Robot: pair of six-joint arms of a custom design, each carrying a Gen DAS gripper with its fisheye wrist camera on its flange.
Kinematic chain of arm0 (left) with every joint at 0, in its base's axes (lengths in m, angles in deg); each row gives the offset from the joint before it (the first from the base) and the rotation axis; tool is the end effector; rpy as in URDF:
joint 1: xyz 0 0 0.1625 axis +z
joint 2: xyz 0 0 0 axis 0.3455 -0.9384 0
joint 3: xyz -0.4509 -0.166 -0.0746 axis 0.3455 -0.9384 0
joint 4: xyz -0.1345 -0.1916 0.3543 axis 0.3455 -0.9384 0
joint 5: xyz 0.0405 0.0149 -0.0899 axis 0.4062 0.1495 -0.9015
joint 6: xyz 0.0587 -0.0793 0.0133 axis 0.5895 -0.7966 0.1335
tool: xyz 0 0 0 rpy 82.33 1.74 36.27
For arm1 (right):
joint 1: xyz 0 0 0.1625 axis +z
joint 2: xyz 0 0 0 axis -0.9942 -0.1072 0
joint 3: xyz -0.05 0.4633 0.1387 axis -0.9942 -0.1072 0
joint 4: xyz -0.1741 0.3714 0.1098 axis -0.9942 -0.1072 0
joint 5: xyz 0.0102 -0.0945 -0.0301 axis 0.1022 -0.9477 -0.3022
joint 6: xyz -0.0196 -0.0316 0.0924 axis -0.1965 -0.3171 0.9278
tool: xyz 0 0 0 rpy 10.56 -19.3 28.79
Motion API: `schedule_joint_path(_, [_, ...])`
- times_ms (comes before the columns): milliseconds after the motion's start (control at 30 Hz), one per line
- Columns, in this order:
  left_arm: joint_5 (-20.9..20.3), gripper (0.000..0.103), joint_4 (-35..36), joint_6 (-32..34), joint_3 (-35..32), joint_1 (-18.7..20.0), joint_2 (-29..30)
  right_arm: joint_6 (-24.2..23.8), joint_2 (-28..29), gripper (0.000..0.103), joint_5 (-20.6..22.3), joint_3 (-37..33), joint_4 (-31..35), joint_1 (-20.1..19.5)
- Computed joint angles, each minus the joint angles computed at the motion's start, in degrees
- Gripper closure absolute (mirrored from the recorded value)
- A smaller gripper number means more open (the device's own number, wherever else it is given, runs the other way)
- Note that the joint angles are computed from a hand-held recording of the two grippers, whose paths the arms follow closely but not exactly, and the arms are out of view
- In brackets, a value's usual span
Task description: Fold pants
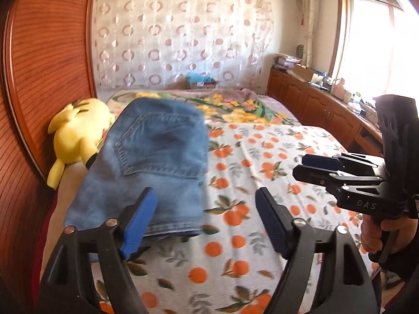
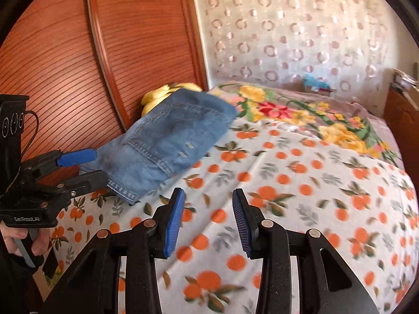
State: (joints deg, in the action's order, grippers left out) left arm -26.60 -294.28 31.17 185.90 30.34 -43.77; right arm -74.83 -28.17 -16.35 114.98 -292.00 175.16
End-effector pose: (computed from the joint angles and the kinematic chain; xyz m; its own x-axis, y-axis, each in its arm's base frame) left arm -0.2145 -0.5822 0.0464 -0.7649 0.1708 -0.6211 0.5777 0.6084 -0.5442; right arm 0.1421 -0.6142 0.1183 -0.6516 -0.5390 0.5337 -0.7576 0.4980 -0.4220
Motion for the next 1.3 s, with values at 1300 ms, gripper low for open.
schedule_joint_path(1300, [7.7, 0.018, -4.3, -5.9, 4.8, -15.9, 1.9, 2.4, -15.7, 0.032, 4.3, 27.7, -31.1, -5.6])
